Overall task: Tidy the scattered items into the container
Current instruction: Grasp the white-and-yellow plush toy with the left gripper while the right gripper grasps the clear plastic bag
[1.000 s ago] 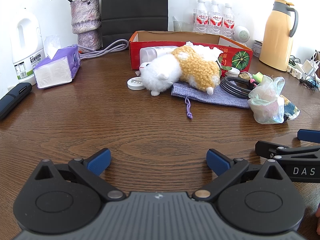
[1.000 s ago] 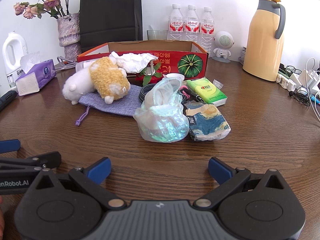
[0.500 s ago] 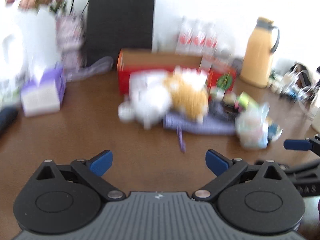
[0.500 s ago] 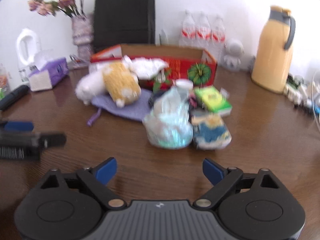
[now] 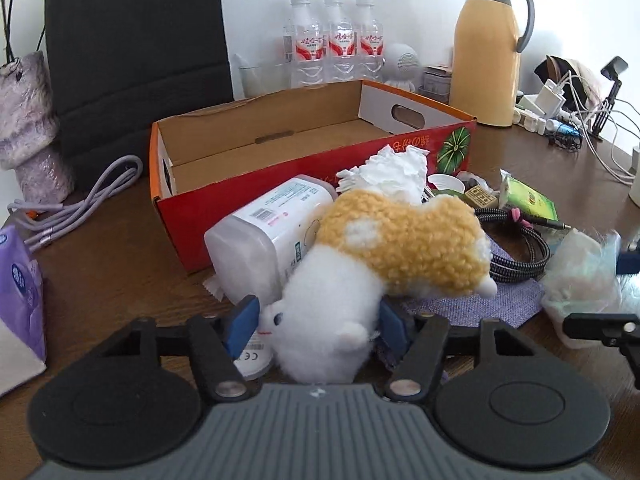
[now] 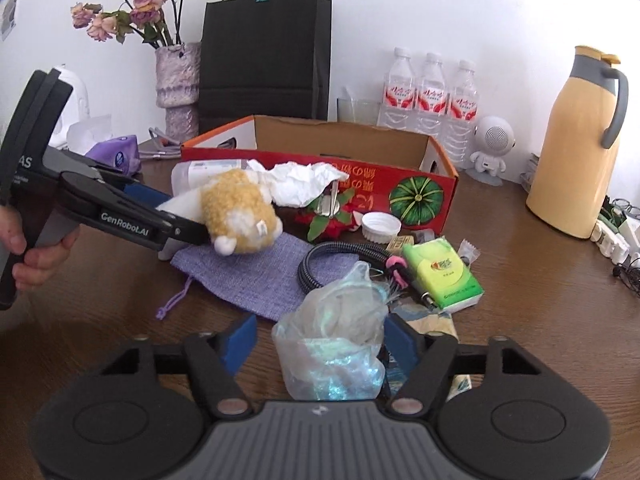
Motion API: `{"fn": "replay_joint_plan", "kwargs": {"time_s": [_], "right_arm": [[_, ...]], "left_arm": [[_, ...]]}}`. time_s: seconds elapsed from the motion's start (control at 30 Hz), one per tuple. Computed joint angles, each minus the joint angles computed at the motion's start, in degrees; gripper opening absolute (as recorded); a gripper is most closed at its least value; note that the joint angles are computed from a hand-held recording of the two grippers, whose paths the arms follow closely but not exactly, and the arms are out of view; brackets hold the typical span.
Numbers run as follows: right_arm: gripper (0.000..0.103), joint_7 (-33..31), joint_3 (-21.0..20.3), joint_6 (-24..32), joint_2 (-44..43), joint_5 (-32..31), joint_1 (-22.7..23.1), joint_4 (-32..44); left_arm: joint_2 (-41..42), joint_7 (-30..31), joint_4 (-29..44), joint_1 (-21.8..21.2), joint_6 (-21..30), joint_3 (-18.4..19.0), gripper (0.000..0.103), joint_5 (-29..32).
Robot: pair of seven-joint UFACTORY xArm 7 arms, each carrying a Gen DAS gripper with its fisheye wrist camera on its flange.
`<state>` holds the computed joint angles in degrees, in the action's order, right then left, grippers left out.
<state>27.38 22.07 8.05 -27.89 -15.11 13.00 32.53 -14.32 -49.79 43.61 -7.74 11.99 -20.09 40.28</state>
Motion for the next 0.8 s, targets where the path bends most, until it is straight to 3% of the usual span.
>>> {"fn": "replay_joint_plan", "kwargs": {"time_s": [0.07,0.13,0.23,0.3,0.4,0.57,0.63,0.67,0.7,0.77,0.8], "right_arm": [[0.046,1.12,1.36,0.40,-0.91,-0.75,-1.13,-0.36],[0.042,0.84,-0.19,-0.08,-2.31,0.23,0.64,-1.30],[0.041,1.05,-1.59,-0.36,-6.37,2.03,2.25,-3.03],[0.041,1.17,-1.42,0.15,-9.56,2.65,2.53,-4.18],[0.041,0.83,-2.00,2.47,-13.88,4.15,4.78,-5.62],[0.042,0.52,-2.21,6.02,-21.81,6.60,10.19,-9.65],[0.042,0.99,-1.85,7.79,-23.59,7.63,11.71,-10.82],[0.042,1.21,-1.63,8.87,-24.48,8.02,12.44,-11.34],[0.043,1.29,-1.57,9.58,-25.22,8.21,12.84,-11.73],[0.043,1.62,-1.54,11.02,-26.80,8.60,13.50,-12.52],[0.043,1.60,-1.92,11.36,-27.03,8.85,13.72,-12.72]], "left_arm": [[-2.47,-2.72,-1.47,0.39,0.08,-0.97,0.059,-0.11],[-6.03,-6.48,-3.10,1.32,1.33,-3.51,0.056,0.56],[-13.27,-15.76,-5.52,4.73,4.61,-10.61,0.051,2.69],[-18.98,-22.36,-5.73,5.98,12.61,-16.99,0.048,2.23],[-26.02,-28.39,-5.55,2.72,24.33,-22.17,0.048,-1.06],[-25.13,-25.37,-1.64,-2.30,45.37,-31.19,0.053,-4.46],[-24.36,-26.69,-2.72,-6.18,47.21,-29.85,0.055,-6.79],[-25.04,-27.74,-3.53,-8.28,47.23,-28.66,0.063,-7.32],[-25.88,-27.25,-4.42,-10.91,46.66,-26.63,0.079,-7.74],[-30.07,-26.91,-8.53,-16.06,41.02,-20.95,0.090,-8.10],[-31.79,-26.32,-10.47,-17.78,37.88,-17.91,0.090,-8.85]]}}
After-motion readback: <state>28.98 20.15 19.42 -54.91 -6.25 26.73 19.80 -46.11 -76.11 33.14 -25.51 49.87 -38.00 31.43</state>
